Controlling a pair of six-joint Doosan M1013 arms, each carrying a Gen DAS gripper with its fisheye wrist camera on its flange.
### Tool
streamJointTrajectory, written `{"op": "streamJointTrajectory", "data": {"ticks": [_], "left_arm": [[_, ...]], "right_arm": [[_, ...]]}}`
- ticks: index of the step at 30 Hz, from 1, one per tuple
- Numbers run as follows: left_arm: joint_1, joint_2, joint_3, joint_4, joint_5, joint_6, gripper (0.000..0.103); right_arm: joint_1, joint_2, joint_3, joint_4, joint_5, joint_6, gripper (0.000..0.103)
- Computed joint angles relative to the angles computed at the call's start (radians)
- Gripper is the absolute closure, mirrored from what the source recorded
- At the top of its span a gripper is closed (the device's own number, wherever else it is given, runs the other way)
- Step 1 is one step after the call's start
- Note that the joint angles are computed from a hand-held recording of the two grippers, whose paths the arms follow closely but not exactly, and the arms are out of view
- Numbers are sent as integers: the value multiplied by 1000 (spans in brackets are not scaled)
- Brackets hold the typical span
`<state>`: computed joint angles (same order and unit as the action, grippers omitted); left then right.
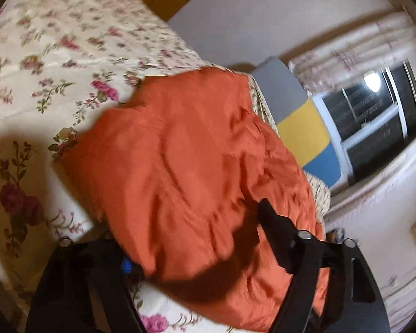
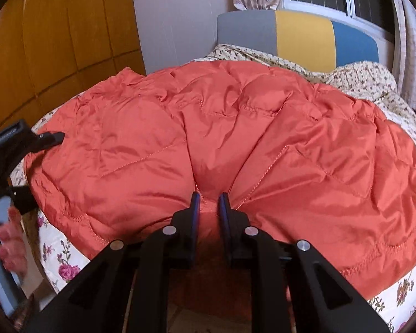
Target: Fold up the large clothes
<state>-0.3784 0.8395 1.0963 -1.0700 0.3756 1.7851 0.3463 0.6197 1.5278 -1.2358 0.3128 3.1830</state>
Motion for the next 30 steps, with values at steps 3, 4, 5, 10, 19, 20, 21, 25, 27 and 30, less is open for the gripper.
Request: {"op": "streamJointTrajectory", "data": {"ticks": [3,4,5,10,19,20,21,25,27,30], "left_arm": [[3,9,-19,71,11,-121,52],[4,9,-20,69,17,-120,55],[5,8,-19,62,19,-112,57],[10,-8,-6,8,18,-58,75],[-36,-68,27,29,-103,136,79],[-41,-74,29,15,-114,178,79],[-48,-82,34,-20,-125,246,79],[-74,-101,36,-103,-150,457,79],[-87,-109,38,-124,-163,546,79],[-105,-120,44,-200,-169,712,79]], "right_arm": [[0,0,3,-21,-6,31,89],[0,0,5,-32,-7,42,89],[0,0,6,-39,-8,48,89],[-5,-2,14,-82,-25,105,89],[-16,-7,31,-179,-67,241,89],[-17,-8,33,-191,-72,257,89],[-19,-9,36,-208,-78,279,89],[-28,-13,48,-303,-106,394,89],[-32,-15,54,-351,-119,452,89],[-39,-19,63,-447,-140,564,89]]}}
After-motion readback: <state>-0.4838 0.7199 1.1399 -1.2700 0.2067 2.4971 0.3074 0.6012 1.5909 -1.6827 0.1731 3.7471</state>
